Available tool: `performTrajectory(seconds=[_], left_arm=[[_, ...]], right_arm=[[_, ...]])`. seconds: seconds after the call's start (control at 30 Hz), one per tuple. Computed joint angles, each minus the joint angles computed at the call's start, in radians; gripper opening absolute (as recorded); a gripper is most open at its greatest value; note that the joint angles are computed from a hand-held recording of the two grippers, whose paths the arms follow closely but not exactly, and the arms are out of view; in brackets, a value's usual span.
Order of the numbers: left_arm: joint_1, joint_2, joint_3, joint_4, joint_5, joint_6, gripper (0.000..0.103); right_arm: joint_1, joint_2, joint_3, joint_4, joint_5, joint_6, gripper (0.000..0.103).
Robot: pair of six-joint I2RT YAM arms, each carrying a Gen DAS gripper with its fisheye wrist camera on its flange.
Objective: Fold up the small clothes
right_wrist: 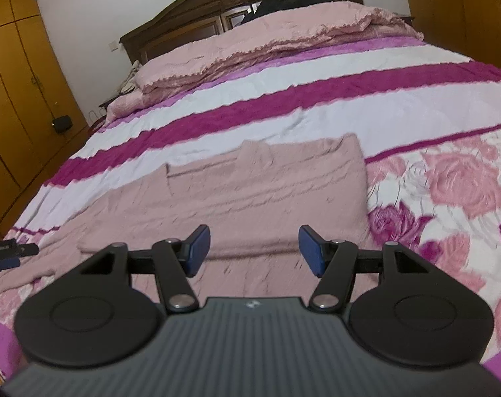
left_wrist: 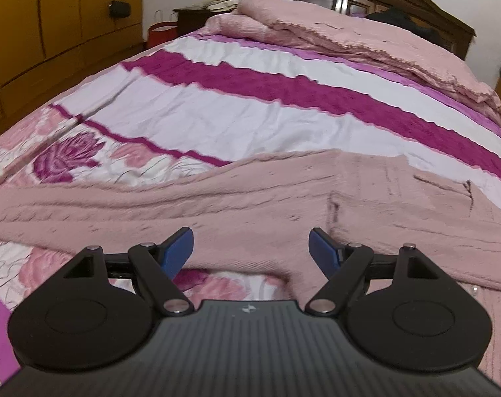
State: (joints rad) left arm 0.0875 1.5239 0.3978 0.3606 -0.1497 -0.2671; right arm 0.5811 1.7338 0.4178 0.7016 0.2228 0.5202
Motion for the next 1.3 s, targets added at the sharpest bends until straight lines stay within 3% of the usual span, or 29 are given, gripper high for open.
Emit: performTrajectory(seconds=[0.2, 0.53, 0.8, 1.3], left_arm=[[0.115, 0.025, -0.039, 0.050, 0.050, -0.004, 0.082], [0.321, 0.192, -0.026, 0.175, 0.175, -0.060, 0.083], [0.416, 0.346, 0.071, 0.249, 0.278, -0.119, 0.090], [0.369, 0.445, 0.160, 0.271, 0.183, -0.088, 0.091]], right_arm=[[0.068, 0.050, -0.007, -0.002, 0.034, 0.047, 0.061], [0.116, 0.124, 0.015, -0.028, 0.045, 0.117, 0.061], [0.151, 0.150, 0.044, -0.057, 0.077, 0.144, 0.061], [0.173, 0.192, 0.063, -0.060, 0.104, 0.166, 0.061]])
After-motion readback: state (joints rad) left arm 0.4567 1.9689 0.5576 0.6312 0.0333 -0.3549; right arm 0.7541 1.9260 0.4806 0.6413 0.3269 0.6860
